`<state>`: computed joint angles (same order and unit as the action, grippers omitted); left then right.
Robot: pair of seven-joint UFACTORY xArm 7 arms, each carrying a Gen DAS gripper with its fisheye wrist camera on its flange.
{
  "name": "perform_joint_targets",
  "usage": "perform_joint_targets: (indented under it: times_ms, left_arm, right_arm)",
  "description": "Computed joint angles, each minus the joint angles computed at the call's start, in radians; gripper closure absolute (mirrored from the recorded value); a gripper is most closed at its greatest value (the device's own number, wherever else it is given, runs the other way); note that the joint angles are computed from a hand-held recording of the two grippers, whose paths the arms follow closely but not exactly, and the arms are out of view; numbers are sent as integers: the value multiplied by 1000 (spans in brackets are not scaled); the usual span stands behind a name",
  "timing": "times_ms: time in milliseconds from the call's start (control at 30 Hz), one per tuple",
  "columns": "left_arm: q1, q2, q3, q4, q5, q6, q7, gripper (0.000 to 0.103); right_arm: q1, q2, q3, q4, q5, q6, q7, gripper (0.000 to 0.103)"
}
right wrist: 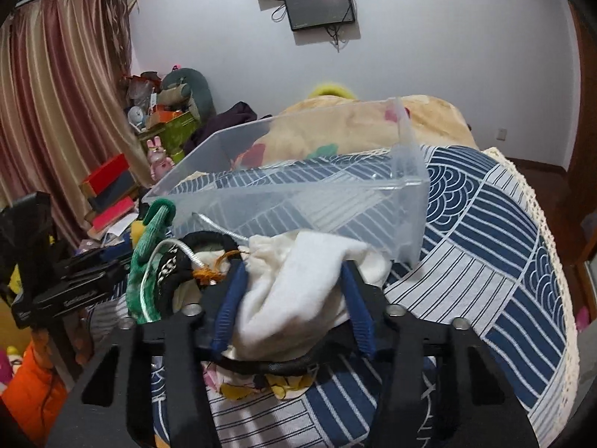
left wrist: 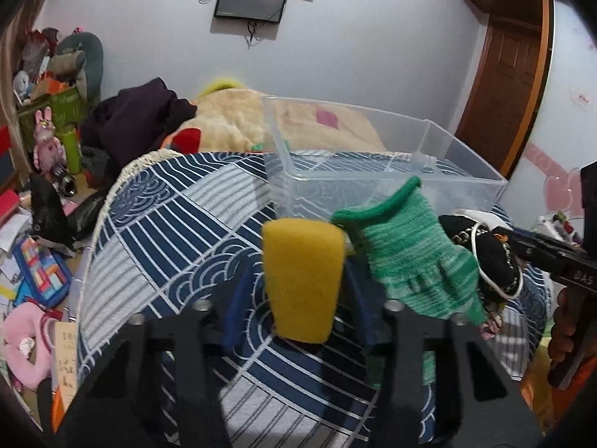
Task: Organize soft objects
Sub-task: 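Grasp the yellow sponge with the left tool while the right tool grasps the white cloth bag, then lower the sponge into the clear box with the left tool while the right tool drops the white bag in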
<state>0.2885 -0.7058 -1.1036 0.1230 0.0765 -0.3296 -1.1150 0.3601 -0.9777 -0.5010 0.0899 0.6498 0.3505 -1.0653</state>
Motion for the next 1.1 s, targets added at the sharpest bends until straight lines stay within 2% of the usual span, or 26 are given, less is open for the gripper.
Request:
perform_joint_targets:
  times_ms: [33,67,133,233,400,600,667,800,933,1100]
  left_arm:
    - [-3,-5,-4,-6,-2,-14,-4,65]
    - [-8,-15,-8,-8,-6,-9,-7,65]
    - [-45,-55,-3,-12,-8,34,-21,67]
    - [-108,-98,38,-24,17,79,-43,67]
    - [-256,-190,173,-39,76,200,-53,67]
    - [-343,-257,278,-17,155,313,-59,67]
    - [-353,-263,302,-8,179,321,-60,67]
    - [-328,-257,304,23,218,324,-58,67]
    - [-290,-216,309,55,237,286,-37,67]
    - [-195,-121,285,116,236,238,27,67]
  right_arm:
    - [-2,4,-7,4,-2,9,-4,73]
    - [-14,3,-11,5,-7,22,-8,75]
    - [-43,-10,3,-4,-14,32,-10,85]
    - [-77,-32,10,-10,-19,51,-10,91]
    - [-139,-112,36,-20,-35,81,3,95]
    - [-168,-213,41,-16,-47,93,16,96]
    - [-161,-240,44,-11,-48,81,26,96]
    - [-123,-275,43,-4,-48,40,45,96]
    - [-35,-264,25,19,-53,-53,53,96]
    - [111,-231,0,45,-81,-194,75,96]
